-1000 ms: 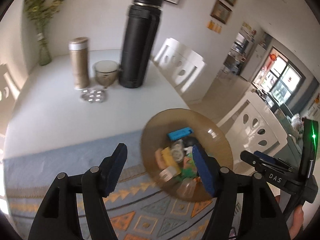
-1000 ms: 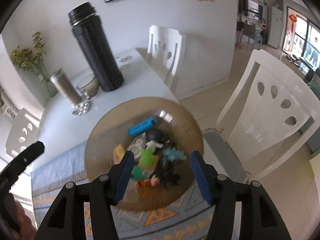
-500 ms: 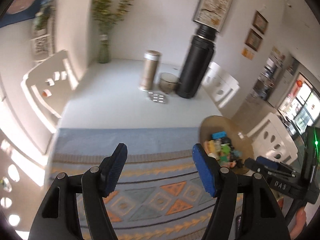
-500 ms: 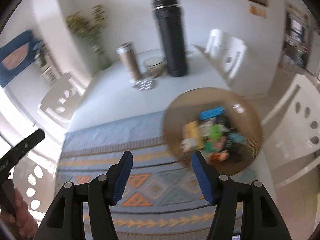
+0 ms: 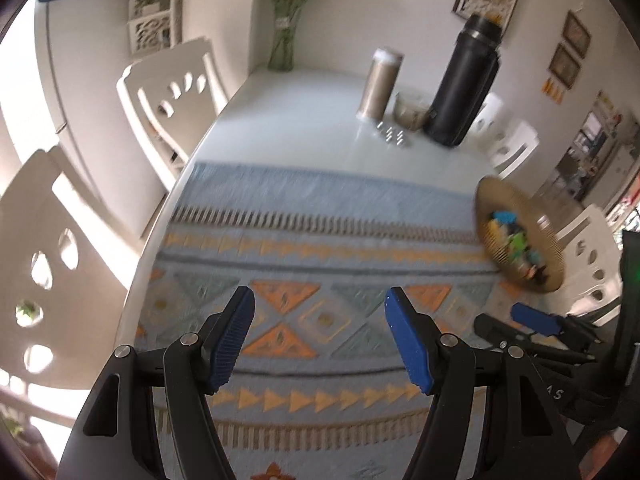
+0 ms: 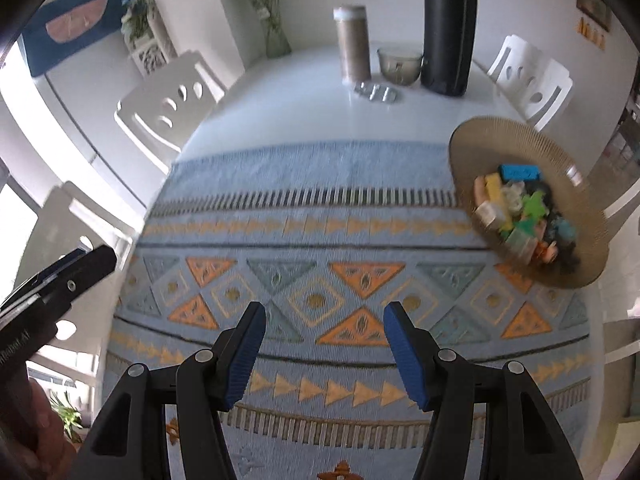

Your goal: Organize rigid objects

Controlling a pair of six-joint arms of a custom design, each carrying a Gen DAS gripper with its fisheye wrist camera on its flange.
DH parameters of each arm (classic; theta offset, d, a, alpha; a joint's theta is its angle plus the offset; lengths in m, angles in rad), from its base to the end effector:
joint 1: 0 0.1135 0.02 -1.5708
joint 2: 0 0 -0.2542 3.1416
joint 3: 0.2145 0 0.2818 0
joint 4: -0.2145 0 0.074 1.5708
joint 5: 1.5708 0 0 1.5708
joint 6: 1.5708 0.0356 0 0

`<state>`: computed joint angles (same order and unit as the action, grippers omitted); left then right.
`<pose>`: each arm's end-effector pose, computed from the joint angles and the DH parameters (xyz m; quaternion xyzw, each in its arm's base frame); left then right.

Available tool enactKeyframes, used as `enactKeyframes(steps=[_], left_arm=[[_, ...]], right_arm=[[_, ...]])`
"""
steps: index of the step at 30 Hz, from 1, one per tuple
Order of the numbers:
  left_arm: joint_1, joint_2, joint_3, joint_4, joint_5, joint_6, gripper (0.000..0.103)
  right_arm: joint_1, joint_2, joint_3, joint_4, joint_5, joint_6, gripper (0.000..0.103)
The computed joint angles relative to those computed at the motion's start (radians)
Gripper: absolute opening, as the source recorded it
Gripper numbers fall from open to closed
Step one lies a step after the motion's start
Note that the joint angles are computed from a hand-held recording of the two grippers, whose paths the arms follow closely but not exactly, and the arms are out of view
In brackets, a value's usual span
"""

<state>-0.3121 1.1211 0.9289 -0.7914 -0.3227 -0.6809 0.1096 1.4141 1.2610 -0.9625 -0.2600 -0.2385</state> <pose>0.2423 -0.0663 0.2590 -0.2189 0.9202 -0.0009 0.3244 0.3064 0.0429 0.2845 -0.1961 0.9463 0.1116 0.2314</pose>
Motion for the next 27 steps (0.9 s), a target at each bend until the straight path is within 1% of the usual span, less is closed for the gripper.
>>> enactKeyframes(steps=[2, 5, 12, 16, 19, 23, 27], left_arm=[[-0.013, 0.007, -0.032, -0.008, -0.020, -0.040, 0.066], [-0.018, 0.009, -0.094, 0.014, -0.026, -0.080, 0.066], [-0.031, 0.038, -0.172, 0.036, -0.040, -0.094, 0.066], [-0.020, 0.063, -0.212, 0.093, -0.053, -0.065, 0.066], [-0.010, 0.113, -0.236, 0.155, -0.077, -0.040, 0.066], [0.019, 0.166, -0.262, 0.219, -0.056, -0.034, 0.066], [0.025, 0.173, -0.289, 0.271, -0.060, -0.021, 0.066]], right_arm=[[0.011, -0.009, -0.051, 0.035, 0.017, 0.004, 0.060], [0.025, -0.006, -0.105, 0.070, 0.050, 0.013, 0.060], [0.051, 0.007, -0.183, 0.123, 0.109, 0.028, 0.060], [0.062, 0.010, -0.222, 0.176, 0.129, 0.029, 0.060], [0.072, 0.013, -0.276, 0.261, 0.152, 0.024, 0.060], [0.087, 0.025, -0.326, 0.337, 0.179, 0.023, 0.060], [0.090, 0.027, -0.358, 0.382, 0.178, 0.035, 0.060]])
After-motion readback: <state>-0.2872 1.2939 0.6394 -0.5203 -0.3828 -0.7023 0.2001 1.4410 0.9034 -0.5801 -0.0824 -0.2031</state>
